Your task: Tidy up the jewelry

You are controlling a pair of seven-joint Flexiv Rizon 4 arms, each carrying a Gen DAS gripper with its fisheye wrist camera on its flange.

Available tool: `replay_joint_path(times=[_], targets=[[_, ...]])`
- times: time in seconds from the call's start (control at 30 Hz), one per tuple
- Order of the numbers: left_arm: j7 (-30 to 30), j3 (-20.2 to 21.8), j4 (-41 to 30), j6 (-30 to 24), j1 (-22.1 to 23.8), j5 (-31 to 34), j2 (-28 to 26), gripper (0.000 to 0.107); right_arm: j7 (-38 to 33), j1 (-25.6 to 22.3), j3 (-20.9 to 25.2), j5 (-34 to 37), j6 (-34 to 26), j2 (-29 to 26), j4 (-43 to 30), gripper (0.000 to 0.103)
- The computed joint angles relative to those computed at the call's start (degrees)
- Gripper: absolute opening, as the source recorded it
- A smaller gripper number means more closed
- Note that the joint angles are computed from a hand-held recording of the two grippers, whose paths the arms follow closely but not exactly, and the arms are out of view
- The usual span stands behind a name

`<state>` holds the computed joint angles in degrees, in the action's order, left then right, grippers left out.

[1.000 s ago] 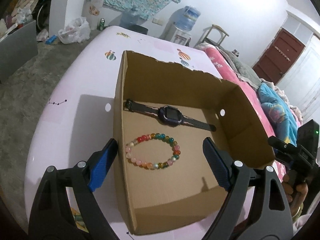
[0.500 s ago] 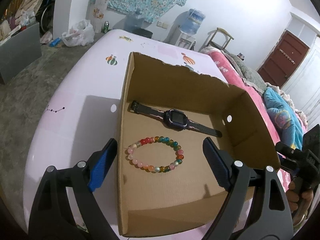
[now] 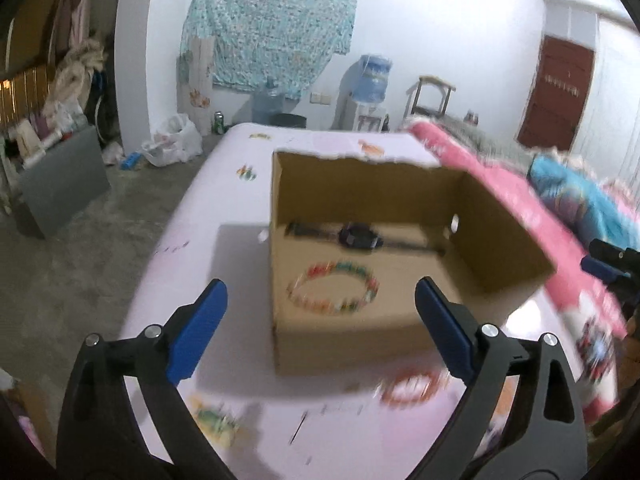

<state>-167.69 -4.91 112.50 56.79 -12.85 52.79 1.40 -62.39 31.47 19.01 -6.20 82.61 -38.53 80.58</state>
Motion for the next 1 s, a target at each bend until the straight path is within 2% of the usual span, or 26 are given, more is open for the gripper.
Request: replay_joint_path(times=[0.07,0.17,0.3,0.33,0.37,0.4,0.53,0.63,0.7,1.0], targets=[[3.8,-1.0,0.65,-3.43,-1.07,-1.8,-0.39,0.092,0.27,2.24,-1.84,-1.68,-2.11,0.79,3.23,0.078],[11.09,-2.61,-0.85,-13.07,-3.42,-4.12,-3.79,0.092,1.24,5.08,-3.84,-4.22,-7.4,0.13,4.28,0.078],[17.49,-1.92,-2.5,-16.77,-5.41,-6.89,-9.59,0.093,3.11,9.46,-7.89,-9.18,-14.72,-1.36,3.61,0.078],[15.28,-0.69,-2.47,-15.88,-6.85,-4.9,-9.61,0.093,4.01,10.56,-9.33,-10.73,-14.86,-1.47,3.8,0.079],[14.52,0.04,-2.12,-14.25,-7.29,-4.22,-9.51,0.093,5.66,12.24,-11.78,-13.15,-14.31,-1.3,4.48,0.085],[16.17,0.57,-1.81,-12.93,-6.95,-6.21,-9.8,0.093,6.79,13.15,-13.11,-14.97,-15.09,-1.37,4.4,0.086],[14.47,2.36,-0.83,-9.68,-7.3,-6.67,-9.75,0.095,6.8,13.63,-13.79,-19.24,-18.06,-2.39,3.25,0.096],[13.05,3.41,1.18,-5.51,-6.19,-9.93,-9.49,0.095,6.54,12.92,-13.3,-20.54,-17.62,-2.75,3.32,0.096],[12.47,4.17,3.82,-0.92,-4.79,-14.14,-9.16,0.096,6.13,12.11,-12.6,-20.18,-16.99,-2.92,3.36,0.096],[12.87,4.62,4.67,-0.12,-4.36,-15.26,-8.67,0.096,6.16,11.79,-12.72,-20.87,-14.29,-2.78,4.76,0.097]])
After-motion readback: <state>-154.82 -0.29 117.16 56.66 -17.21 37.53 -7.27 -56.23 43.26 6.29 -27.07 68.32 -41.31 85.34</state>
